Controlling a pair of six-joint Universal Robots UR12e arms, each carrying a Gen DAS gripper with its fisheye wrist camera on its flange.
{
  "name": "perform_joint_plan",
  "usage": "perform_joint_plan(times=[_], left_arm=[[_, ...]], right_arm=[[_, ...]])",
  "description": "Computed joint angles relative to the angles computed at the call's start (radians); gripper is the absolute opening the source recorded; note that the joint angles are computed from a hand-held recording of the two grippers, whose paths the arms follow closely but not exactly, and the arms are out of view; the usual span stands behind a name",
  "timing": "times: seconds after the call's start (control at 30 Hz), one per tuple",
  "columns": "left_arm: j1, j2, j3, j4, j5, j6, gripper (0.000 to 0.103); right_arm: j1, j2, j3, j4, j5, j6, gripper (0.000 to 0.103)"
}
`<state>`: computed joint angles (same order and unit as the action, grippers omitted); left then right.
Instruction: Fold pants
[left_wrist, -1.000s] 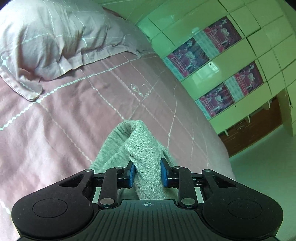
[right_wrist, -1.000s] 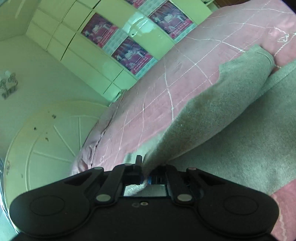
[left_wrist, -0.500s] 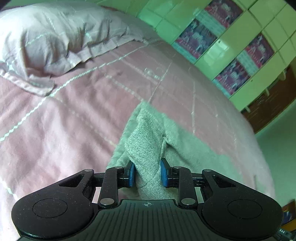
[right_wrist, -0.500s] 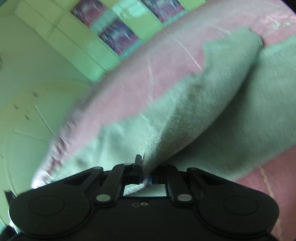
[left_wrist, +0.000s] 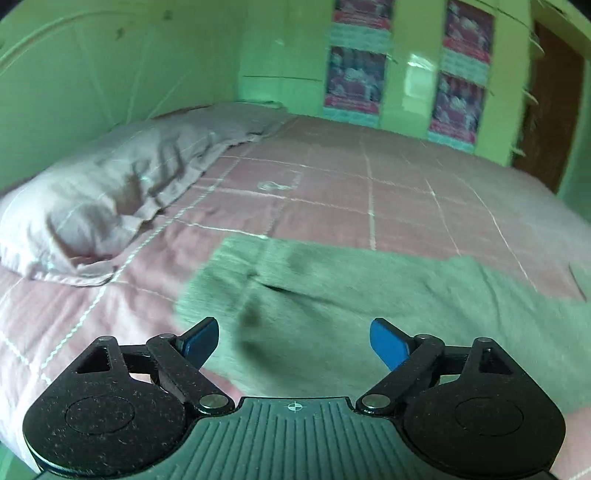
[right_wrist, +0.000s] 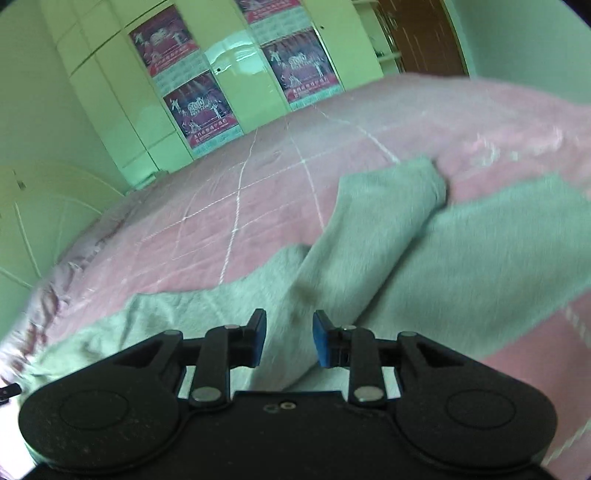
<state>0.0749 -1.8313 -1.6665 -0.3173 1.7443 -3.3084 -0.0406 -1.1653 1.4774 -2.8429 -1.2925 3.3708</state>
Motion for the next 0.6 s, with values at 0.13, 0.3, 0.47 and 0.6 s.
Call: perform_joint_plan(times=[0.13,0.3,0.47,0.6], left_arm=[[-0.081,-0.056,0.053,-0.072,0.099,0.120,0.090],[-0.095,-0.069,0.041,-0.074,0.134,0.069,0.103],[-0.086,-0.059,0.025,-0.057,0.089,0.054,0.103],[-0.096,-0.068,0.025,-0.041,0.106,0.046,0.103]], right_arm=[[0.041,0.062,-0.117,0.103,-0.115,-0.161,0.029],[0.068,0.109,-0.202,0.267,-0.218,-0.363,0.000],[0.005,0.007,-0.032,0.134,-0.181,-0.173,0.000],[-0.033,-0.030,0.044,0.158,-0.107,-0.111,0.004]])
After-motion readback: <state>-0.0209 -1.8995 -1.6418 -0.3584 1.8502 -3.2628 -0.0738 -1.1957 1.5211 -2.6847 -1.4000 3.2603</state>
